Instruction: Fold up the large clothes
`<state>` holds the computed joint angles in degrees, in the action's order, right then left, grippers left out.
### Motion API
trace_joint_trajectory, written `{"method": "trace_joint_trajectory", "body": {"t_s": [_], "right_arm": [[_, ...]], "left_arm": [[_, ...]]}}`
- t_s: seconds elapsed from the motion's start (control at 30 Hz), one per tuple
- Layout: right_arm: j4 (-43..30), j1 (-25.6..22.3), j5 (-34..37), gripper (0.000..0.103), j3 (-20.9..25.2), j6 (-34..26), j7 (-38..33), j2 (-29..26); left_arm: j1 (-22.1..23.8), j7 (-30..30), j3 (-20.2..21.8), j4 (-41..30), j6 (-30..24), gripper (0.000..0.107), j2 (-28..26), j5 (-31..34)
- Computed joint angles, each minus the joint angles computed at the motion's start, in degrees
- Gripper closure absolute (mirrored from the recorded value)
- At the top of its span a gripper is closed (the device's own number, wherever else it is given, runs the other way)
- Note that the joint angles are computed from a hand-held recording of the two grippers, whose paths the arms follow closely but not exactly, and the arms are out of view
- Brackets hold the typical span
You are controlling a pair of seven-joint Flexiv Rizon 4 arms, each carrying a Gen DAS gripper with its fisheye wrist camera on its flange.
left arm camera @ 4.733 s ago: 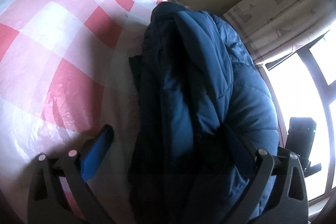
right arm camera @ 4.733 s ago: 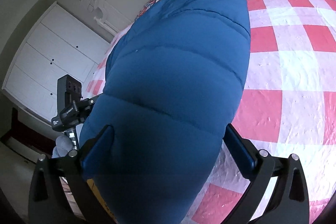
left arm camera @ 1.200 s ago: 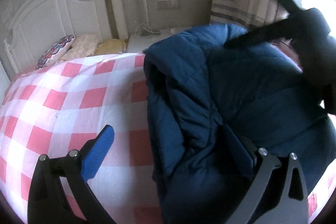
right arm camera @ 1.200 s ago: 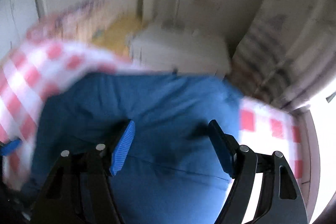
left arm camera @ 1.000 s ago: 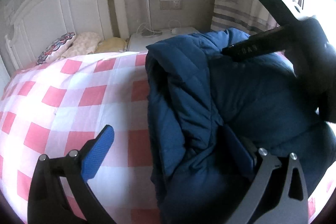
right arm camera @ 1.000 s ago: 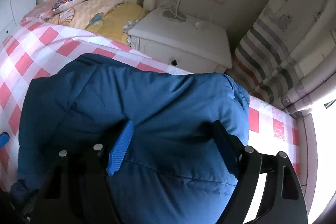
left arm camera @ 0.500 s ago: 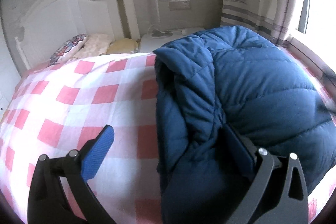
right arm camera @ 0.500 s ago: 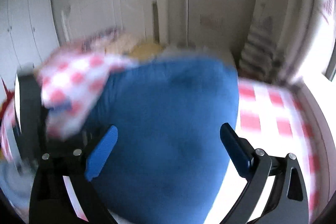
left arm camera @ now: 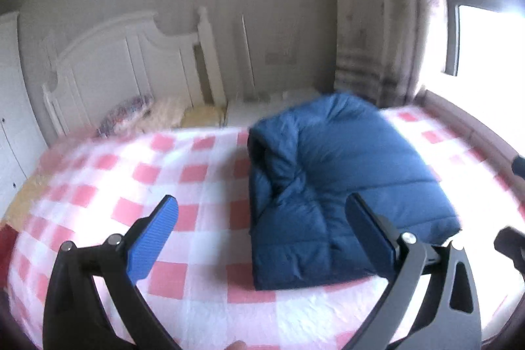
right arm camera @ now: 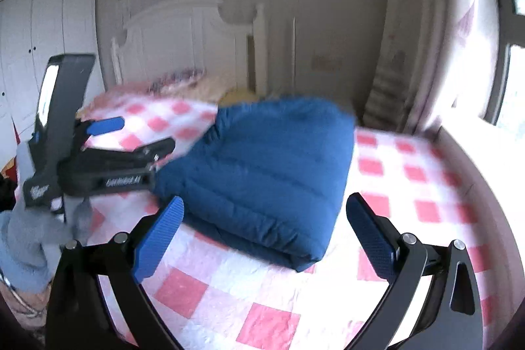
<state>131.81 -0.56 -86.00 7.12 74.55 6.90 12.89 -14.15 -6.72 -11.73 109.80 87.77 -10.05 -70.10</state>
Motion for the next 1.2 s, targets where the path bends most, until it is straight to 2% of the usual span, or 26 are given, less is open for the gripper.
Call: {"method": "trace_joint_trajectory", "body": {"t_s": [0.13,0.37,0.53,0.8,1.0,1.2], "right_arm": [[0.2,0.8,5.1,0.006,2.7,-5.7,-2.2,4.1],[0.1,0.7,7.9,0.006,5.0,-9.6,-3.8,8.0],[-0.3,1.2,9.9,0.006,6.4,-11.9,-5.4,8.7],[-1.1,2.1,10.1,0.006,7.3,-13.3,-6.5,8.5],[-1.4,2.8,10.2,0.006,7.5,-14.2,-6.5,8.3],[-1.6,3.5,10.3,0.006,7.7,-14.6,-6.8,8.0]], "left_arm": [[-2.3,2.5,0.9,2.4,1.9,0.006,5.1,-3.9],[-3.2,-6.7,5.7,5.0,-2.6,0.006,9.2,5.2],[-3.6,-8.2,6.9,6.2,-1.8,0.006,10.6,6.8],[-5.2,-5.0,8.1,6.9,-2.1,0.006,12.3,2.3],[-4.7,-8.1,8.8,6.8,-3.7,0.006,12.7,3.1],[-4.8,-7.8,8.9,6.8,-3.7,0.006,12.8,2.6]]}}
